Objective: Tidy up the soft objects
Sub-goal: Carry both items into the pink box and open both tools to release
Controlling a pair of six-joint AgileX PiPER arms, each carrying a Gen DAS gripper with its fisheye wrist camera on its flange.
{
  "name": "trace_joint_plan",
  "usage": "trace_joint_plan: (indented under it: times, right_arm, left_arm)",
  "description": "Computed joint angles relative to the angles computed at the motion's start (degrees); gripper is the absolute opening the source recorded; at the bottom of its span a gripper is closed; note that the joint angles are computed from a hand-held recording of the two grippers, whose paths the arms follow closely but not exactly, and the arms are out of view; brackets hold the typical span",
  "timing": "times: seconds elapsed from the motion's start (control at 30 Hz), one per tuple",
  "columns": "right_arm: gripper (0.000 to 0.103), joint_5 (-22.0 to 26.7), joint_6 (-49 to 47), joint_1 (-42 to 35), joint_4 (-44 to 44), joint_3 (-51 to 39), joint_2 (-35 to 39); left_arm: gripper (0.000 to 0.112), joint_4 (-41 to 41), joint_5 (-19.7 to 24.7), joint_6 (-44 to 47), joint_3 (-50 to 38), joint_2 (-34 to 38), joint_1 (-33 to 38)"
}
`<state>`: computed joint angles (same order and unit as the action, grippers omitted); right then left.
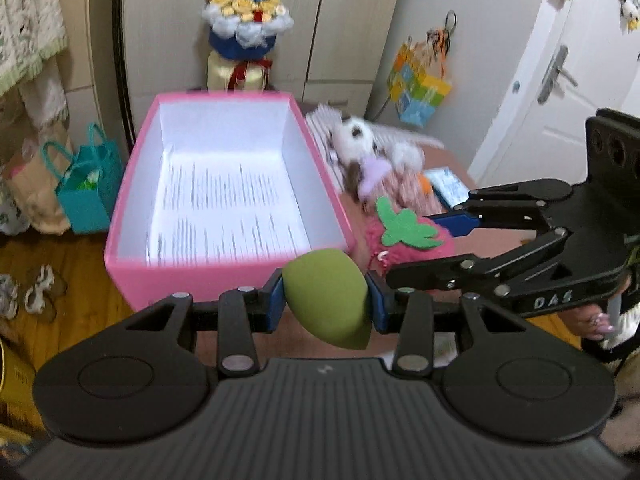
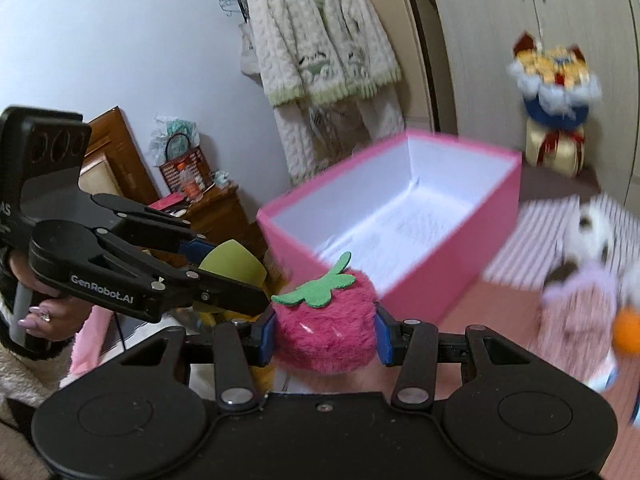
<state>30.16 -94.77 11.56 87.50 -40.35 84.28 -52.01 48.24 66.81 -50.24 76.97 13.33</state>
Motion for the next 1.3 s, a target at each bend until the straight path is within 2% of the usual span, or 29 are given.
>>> trace_joint_plan:
  times: [0.13,0.23,0.33,0.5,0.63,0.8,0.9,1.03,1.1,1.2,1.3]
  right_arm:
    - [0.052,-4.14,-1.06,0.89,0.12,-6.72,2.84]
    - [0.052,-6.23,1.07,1.40,-3.03,-13.35,6.89]
    - [0.052,-7.69,5.95,2.25,-10.98,-20.92,12.01]
    - [0.052,-7.97,23.91,3.36,-33.06,-37.01,23.35]
    - [0.052,-3.65,32.95,2.67,-44.57,-49.30,31.86]
    - [0.052,2.57,46.94,3.36,-60.38,-65.46,42.63]
    - [0.052,10.30,52.29,3.14,-64.31,-77.30,49.63]
    - [0.052,15.68,54.94,3.65,-68.57,-87.13,55.32]
    - [0.052,17.23,55.37,4.15,-70.69,-90.41,57.25]
    - [0.053,17.99,55.48,5.07,-73.67,-92.72,58.70]
    - [0.055,18.55,55.69,5.71,-75.75,-94.89,60.15]
  left_arm:
    - [0.041,-0.90,-2.19,-1.53,-8.93,7.26,-2.20]
    - [0.041,0.21,-3.03,-5.32,-16.51,14.12,-4.19]
    - [0.041,2.96,-3.79,-10.73,-25.50,21.67,-6.37]
    - [0.041,7.87,-3.80,-21.27,-40.19,33.32,-8.44]
    - [0.041,14.46,-1.01,-31.54,-53.37,43.20,-10.04]
    - [0.041,22.18,7.62,-47.31,-73.49,57.09,-11.28]
    - [0.041,25.99,7.63,-50.92,-77.33,60.18,-12.59]
    - [0.041,28.99,10.13,-54.85,-83.98,64.67,-13.12]
    - [0.041,30.15,11.36,-56.16,-86.63,66.25,-13.30]
    - [0.045,32.44,10.54,-57.14,-86.26,66.25,-13.71]
    - [0.054,34.15,8.87,-56.78,-84.63,65.37,-14.21]
